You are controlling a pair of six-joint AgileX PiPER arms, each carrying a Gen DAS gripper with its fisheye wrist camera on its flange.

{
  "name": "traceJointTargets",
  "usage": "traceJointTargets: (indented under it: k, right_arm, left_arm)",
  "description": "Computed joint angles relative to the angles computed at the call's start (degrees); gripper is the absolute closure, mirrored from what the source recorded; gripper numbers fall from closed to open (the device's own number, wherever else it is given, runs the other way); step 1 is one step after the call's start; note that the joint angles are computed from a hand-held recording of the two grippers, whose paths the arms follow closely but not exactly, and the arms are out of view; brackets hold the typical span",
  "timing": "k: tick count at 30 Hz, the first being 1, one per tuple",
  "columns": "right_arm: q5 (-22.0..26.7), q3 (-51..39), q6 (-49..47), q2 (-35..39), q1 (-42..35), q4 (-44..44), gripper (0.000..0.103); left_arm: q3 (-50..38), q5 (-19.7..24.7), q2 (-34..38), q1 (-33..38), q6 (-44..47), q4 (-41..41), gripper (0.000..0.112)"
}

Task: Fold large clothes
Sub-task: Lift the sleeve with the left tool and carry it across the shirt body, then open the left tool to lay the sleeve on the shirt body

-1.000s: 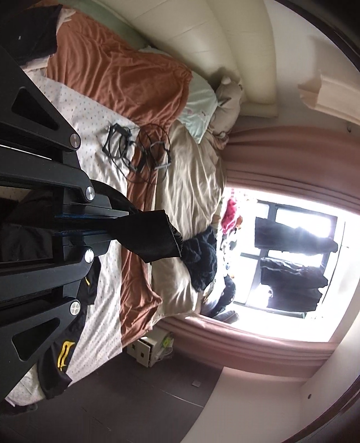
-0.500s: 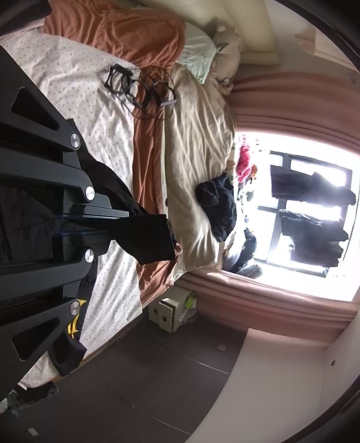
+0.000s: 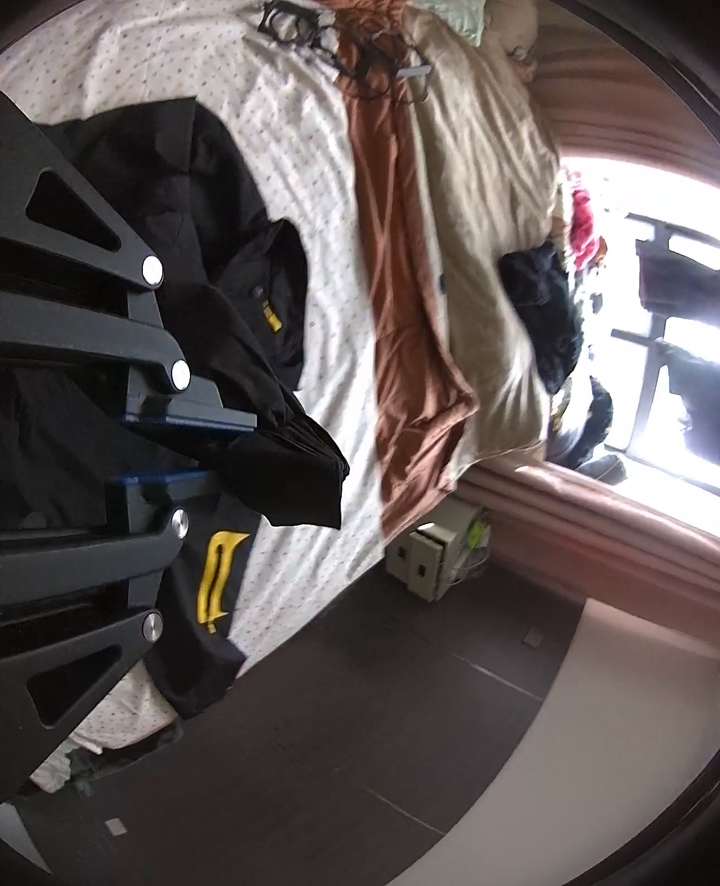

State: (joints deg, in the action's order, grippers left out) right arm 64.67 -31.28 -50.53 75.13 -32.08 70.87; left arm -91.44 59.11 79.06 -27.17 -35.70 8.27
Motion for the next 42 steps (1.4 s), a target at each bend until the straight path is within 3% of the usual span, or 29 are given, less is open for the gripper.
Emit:
traceJointTargets:
  k: [1,3,4,9,15,17,21,28,37,42]
  right_arm:
    - [0.0,-0.1,0.01,0.32,-0.44,0.02,0.057]
    - [0.04,0.01,-0.07,0.41,-1.41,0.06,0.057]
    - [-0.03,0.01,0.06,0.25,-1.77,-0.19,0.057]
    - [0.05,0.14,0.45,0.81,-2.87,-1.07,0.057]
    - [1.41,-0.12,1.78,-0.34,-5.59,-2.68,0.057]
    - [1.67,-0.86,2.49,-1.09,-7.11,-4.0,0.057]
    - [3.71,-2.85,2.63,-2.02,-11.58,-6.26,0.057]
    - [3.52,-7.25,1.66,-0.73,-16.27,-9.26,0.057]
    - [-0.42,-12.54,-2.75,2.39,-19.14,-12.02,0.057]
    - [0.35,-15.95,-7.27,6.47,-21.52,-12.76,0.057]
  left_arm:
    - [3.02,-1.97,0.48,0.89,2.22,-4.54,0.072]
    - [10.24,-6.97,-0.95,1.54,4.13,-8.94,0.037]
    - [12.65,-8.37,-1.93,1.54,4.07,-9.27,0.03]
    - [22.96,-9.2,-10.1,2.97,2.16,-7.52,0.029]
    - [35.25,-6.09,-24.79,-3.06,-17.57,9.05,0.029]
    - [38.93,-3.63,-28.82,-7.32,-25.59,13.61,0.029]
    - [44.5,3.22,-33.72,-22.56,-44.97,25.93,0.029]
    - [53.56,6.4,-38.08,-34.97,-65.65,32.72,0.029]
    - [61.78,-1.85,-43.87,-25.74,-60.7,27.7,0.029]
    - [64.81,-7.33,-47.81,-11.53,-47.89,17.74,0.029]
